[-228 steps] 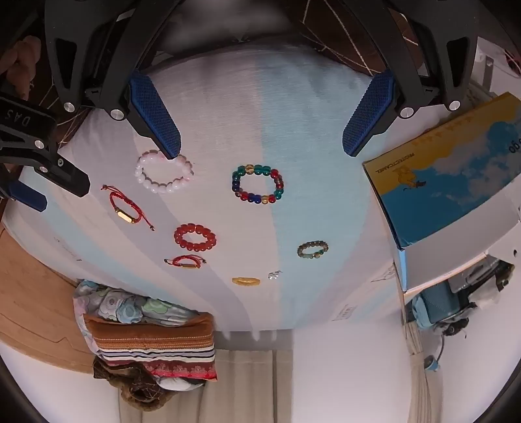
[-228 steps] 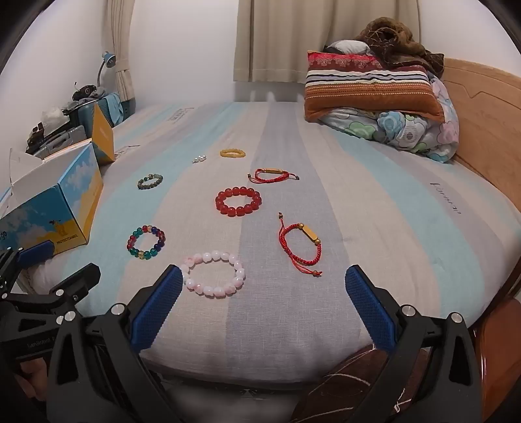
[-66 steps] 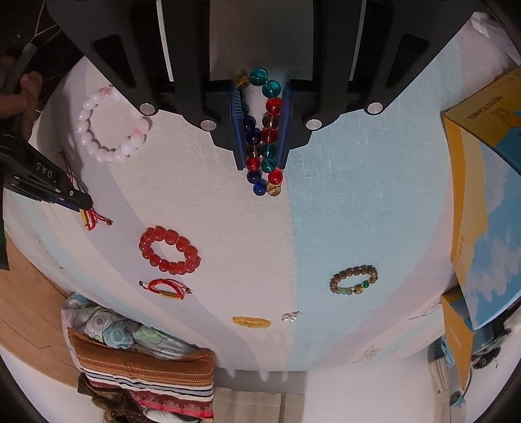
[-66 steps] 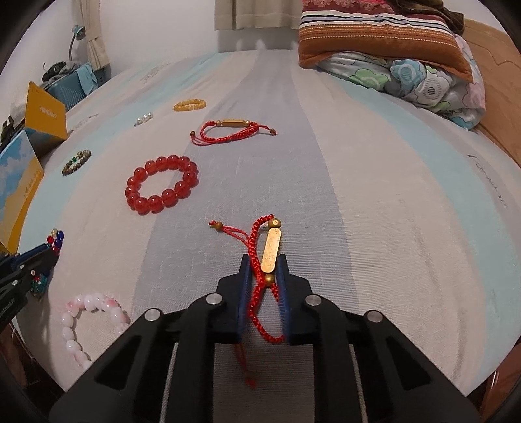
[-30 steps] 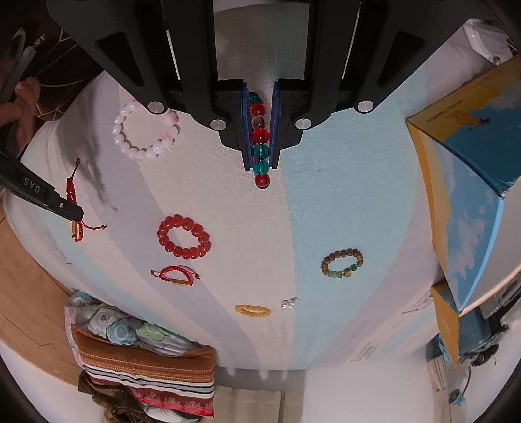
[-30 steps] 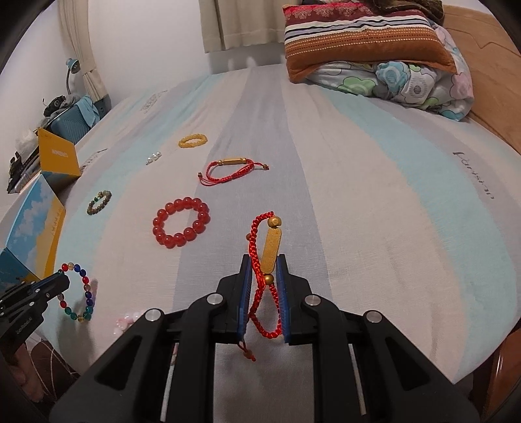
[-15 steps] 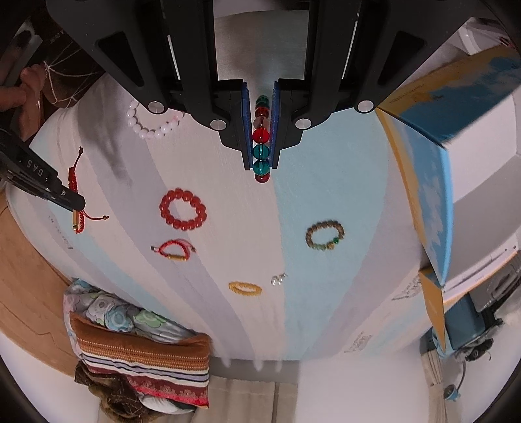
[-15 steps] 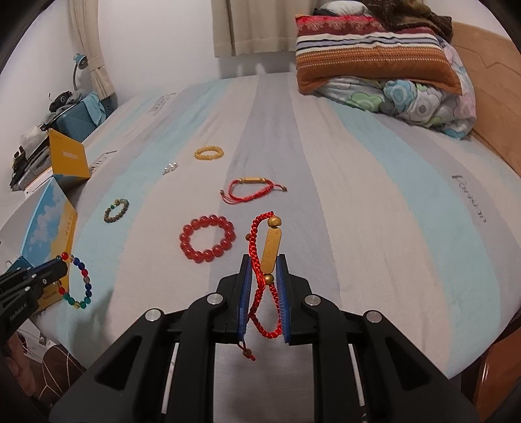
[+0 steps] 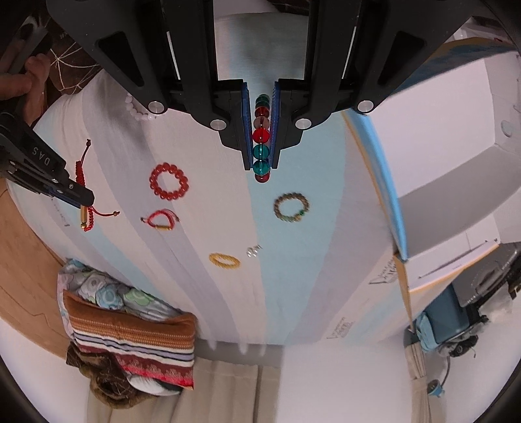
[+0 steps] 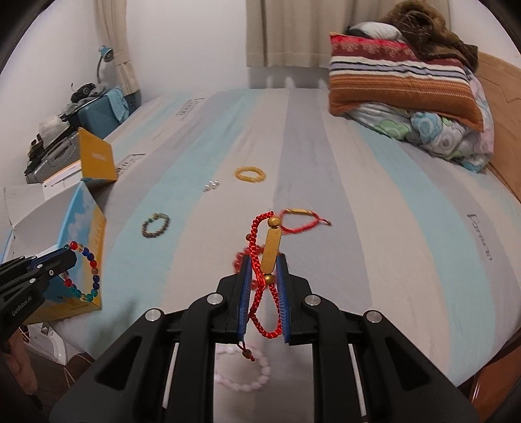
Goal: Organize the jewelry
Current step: 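Carry both held bracelets over the open white cardboard box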
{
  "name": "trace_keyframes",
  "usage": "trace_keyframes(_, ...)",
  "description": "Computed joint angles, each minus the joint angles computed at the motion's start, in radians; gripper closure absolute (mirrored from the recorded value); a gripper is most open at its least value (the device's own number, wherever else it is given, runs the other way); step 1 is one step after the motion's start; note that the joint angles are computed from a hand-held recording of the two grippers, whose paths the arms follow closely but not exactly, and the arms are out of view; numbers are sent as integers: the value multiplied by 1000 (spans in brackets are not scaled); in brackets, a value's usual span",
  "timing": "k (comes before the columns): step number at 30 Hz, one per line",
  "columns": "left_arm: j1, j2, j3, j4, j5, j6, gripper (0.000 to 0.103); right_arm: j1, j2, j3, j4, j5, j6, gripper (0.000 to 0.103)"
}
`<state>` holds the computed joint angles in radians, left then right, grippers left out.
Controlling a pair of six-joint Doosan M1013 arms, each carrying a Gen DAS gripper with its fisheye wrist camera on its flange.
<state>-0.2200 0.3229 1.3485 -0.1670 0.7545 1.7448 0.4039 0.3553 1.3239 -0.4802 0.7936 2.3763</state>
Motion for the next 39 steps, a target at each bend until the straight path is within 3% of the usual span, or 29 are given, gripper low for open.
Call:
trace_keyframes(20, 101, -13, -73, 24, 26, -53, 94, 76, 131, -285, 50, 89, -126, 89)
trace_keyframes(39, 251, -19, -67, 142, 81, -175, 94, 180, 331, -602, 201, 156, -329, 89)
